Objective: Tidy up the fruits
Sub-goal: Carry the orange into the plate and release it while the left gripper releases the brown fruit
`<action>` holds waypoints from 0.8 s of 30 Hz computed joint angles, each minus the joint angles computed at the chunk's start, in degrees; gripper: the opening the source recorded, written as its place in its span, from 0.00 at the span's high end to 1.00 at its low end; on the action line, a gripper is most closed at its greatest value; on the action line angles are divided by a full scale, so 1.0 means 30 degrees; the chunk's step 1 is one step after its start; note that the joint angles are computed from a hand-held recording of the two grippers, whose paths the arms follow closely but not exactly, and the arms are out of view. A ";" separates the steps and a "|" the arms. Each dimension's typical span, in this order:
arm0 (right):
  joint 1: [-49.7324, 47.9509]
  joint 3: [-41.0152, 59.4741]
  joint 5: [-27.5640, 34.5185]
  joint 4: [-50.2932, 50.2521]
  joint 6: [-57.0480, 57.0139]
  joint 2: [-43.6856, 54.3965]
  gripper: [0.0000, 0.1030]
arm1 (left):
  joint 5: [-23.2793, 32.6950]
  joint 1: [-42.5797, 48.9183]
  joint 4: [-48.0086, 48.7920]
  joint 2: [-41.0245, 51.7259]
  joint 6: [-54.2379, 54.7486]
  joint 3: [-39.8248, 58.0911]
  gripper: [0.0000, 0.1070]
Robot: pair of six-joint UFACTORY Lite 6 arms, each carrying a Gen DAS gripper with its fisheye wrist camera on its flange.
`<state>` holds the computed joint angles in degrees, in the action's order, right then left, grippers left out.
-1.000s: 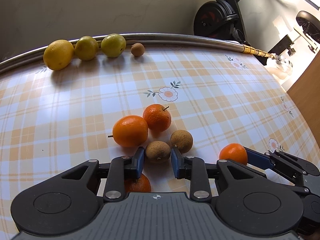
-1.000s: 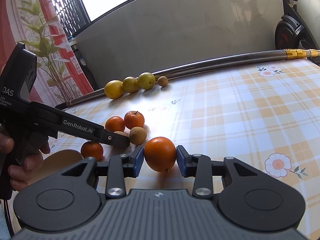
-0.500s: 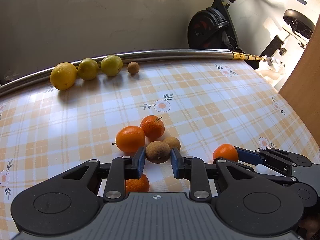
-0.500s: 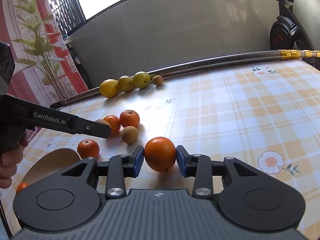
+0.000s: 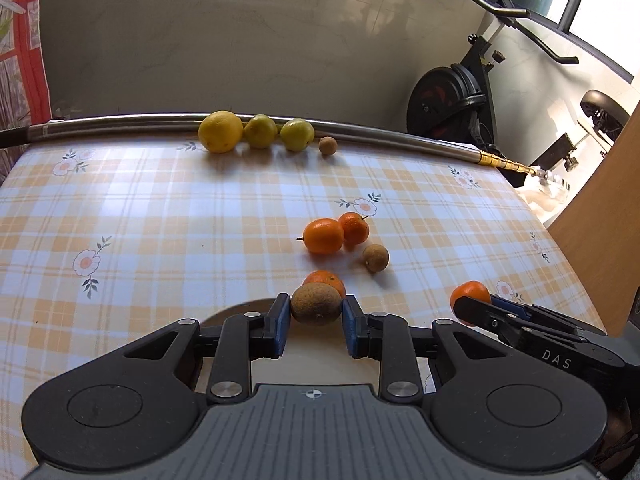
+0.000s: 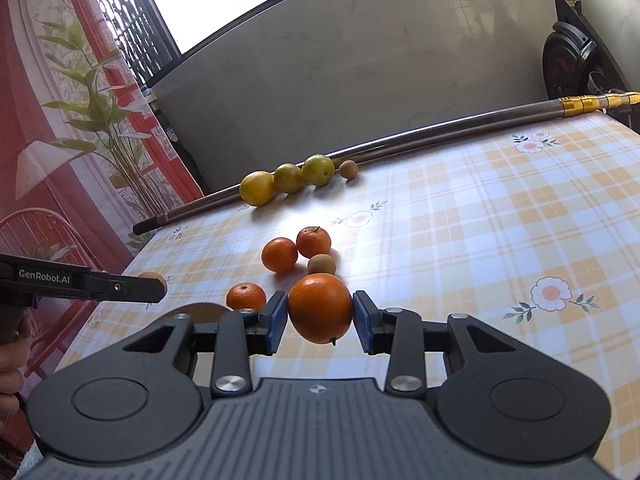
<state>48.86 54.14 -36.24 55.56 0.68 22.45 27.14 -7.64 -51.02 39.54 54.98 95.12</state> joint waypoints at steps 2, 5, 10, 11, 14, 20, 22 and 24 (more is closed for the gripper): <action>0.0439 0.0505 0.0180 0.0593 -0.0537 0.0215 0.63 | -0.0251 0.0475 -0.1231 -0.1241 0.1733 -0.1921 0.73; 0.1076 0.1519 0.0534 0.1512 -0.1404 0.0731 0.63 | -0.0202 0.1346 -0.2748 -0.2779 0.3773 -0.4246 0.73; 0.1905 0.3210 0.1251 0.2550 -0.2474 0.1651 0.63 | 0.0172 0.2780 -0.4698 -0.4319 0.6159 -0.6764 0.73; 0.2045 0.3517 0.1356 0.2837 -0.2810 0.1781 0.63 | 0.0297 0.3137 -0.5020 -0.4664 0.6692 -0.7291 0.73; 0.2477 0.4461 0.1547 0.4127 -0.4378 0.2103 0.63 | 0.0851 0.3854 -0.5433 -0.5222 0.7403 -0.8142 0.73; 0.3214 0.5631 0.1493 0.6494 -0.7098 0.2287 0.63 | 0.0499 0.4001 -0.6396 -0.6575 0.9563 -1.0528 0.72; 0.3407 0.5766 0.1394 0.7073 -0.7632 0.2275 0.63 | 0.0577 0.4127 -0.6325 -0.6652 0.9646 -1.0757 0.72; 0.3494 0.5758 0.1269 0.7436 -0.7852 0.2236 0.63 | 0.0273 0.4075 -0.5729 -0.6601 0.9031 -1.0778 0.72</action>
